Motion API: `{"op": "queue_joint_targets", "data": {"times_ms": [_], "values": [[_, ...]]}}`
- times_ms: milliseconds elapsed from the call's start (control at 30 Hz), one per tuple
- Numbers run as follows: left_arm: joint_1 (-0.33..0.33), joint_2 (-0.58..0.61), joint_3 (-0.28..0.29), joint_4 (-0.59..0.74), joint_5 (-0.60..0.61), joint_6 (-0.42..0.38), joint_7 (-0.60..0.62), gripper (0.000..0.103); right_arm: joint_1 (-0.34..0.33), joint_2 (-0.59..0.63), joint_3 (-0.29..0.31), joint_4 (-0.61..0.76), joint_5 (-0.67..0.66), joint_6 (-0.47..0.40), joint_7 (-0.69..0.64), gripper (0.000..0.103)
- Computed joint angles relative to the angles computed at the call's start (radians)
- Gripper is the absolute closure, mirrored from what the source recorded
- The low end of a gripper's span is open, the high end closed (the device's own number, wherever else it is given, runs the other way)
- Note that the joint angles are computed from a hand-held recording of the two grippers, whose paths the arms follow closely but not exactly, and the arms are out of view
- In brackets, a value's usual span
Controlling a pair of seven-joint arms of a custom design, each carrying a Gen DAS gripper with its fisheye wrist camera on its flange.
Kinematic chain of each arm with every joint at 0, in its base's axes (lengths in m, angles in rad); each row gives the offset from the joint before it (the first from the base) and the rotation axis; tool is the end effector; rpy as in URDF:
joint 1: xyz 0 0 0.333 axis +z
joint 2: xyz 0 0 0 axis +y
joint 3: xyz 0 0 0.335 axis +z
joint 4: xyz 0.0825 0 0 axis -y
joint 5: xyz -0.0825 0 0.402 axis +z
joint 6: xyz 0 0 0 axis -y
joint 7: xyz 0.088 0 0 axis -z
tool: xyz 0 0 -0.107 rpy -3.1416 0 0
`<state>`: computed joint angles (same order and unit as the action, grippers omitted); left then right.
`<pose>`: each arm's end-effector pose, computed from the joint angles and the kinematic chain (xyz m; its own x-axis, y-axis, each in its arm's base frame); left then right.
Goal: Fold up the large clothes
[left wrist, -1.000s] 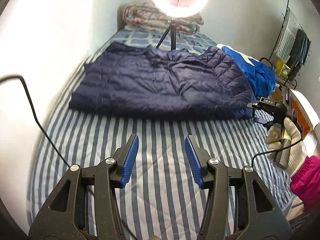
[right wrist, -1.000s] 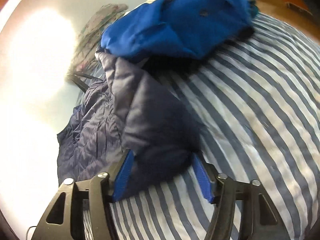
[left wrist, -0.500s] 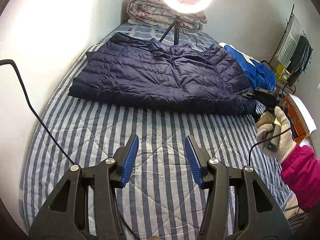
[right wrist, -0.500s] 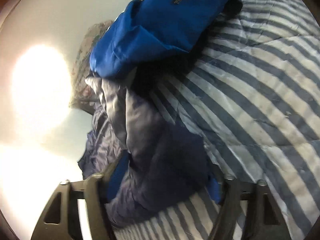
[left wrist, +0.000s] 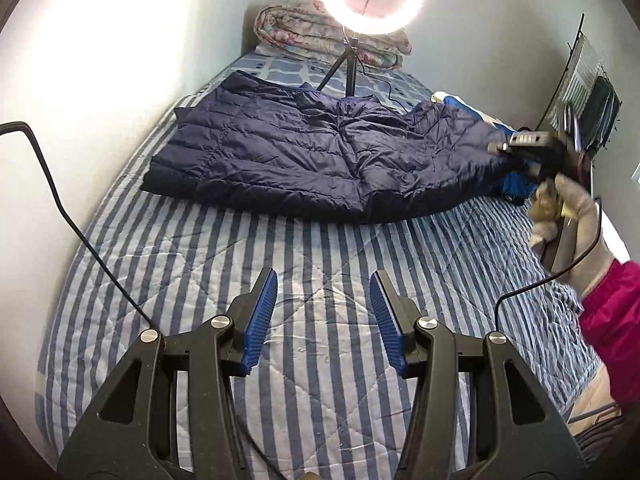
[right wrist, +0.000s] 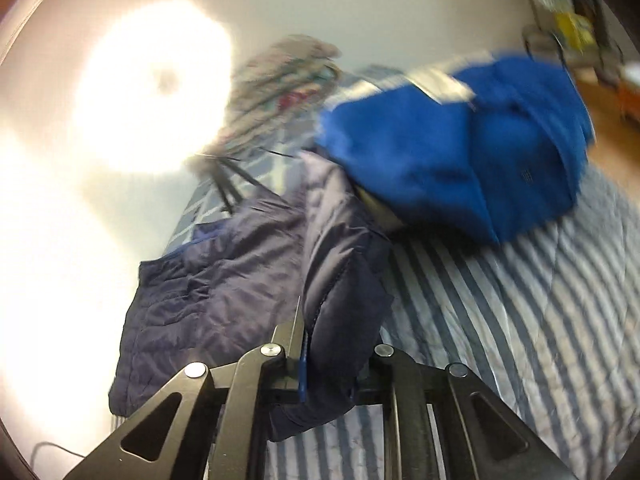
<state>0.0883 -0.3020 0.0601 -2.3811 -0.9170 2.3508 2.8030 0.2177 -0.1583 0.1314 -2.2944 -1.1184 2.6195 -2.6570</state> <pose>0.4828 0.0621 0.4791 -0.5416 -0.8120 0.2176 -0.6880 0.2794 -0.6697 0.4934 0.2035 0.4652 -0.5624 -0.7294 -0.3894 -0.3791 0.6460 -0.6626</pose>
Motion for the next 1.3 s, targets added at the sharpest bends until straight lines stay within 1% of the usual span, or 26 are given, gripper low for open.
{"op": "queue_joint_targets", "data": {"times_ms": [33, 167, 300, 467, 733, 900, 1033, 1167, 1233, 1300], "values": [[0.001, -0.002, 0.002, 0.0, -0.001, 0.0, 0.001, 0.053, 0.008, 0.013, 0.008, 0.037, 0.007, -0.03, -0.053, 0.093], [0.008, -0.014, 0.013, -0.008, -0.009, 0.017, 0.027, 0.053, 0.046, 0.062, 0.022, 0.148, 0.015, -0.111, -0.195, 0.094], [0.015, -0.027, 0.026, -0.019, -0.022, 0.034, 0.062, 0.053, 0.084, 0.123, 0.015, 0.256, 0.01, -0.144, -0.282, 0.095], [0.024, -0.024, 0.034, -0.025, -0.021, 0.056, 0.088, 0.053, 0.143, 0.222, -0.001, 0.397, -0.002, -0.167, -0.375, 0.095], [0.06, 0.017, 0.046, -0.006, -0.007, 0.036, 0.077, 0.053, 0.245, 0.433, -0.056, 0.658, 0.043, -0.123, -0.548, 0.096], [0.082, 0.032, 0.051, 0.006, -0.011, 0.031, 0.088, 0.053, 0.288, 0.605, -0.077, 0.857, 0.133, -0.075, -0.694, 0.096], [0.1, 0.051, 0.053, 0.017, -0.018, 0.031, 0.094, 0.053, 0.297, 0.771, -0.053, 1.044, 0.262, -0.052, -0.883, 0.097], [0.117, 0.069, 0.051, 0.026, -0.012, 0.032, 0.089, 0.053, 0.305, 0.948, -0.004, 1.247, 0.409, -0.078, -1.078, 0.097], [0.124, 0.079, 0.049, 0.031, -0.009, 0.034, 0.087, 0.053, 0.311, 1.035, 0.027, 1.352, 0.483, -0.109, -1.186, 0.097], [0.13, 0.085, 0.048, 0.037, -0.007, 0.034, 0.086, 0.053, 0.326, 1.102, 0.031, 1.434, 0.53, -0.146, -1.265, 0.097]]}}
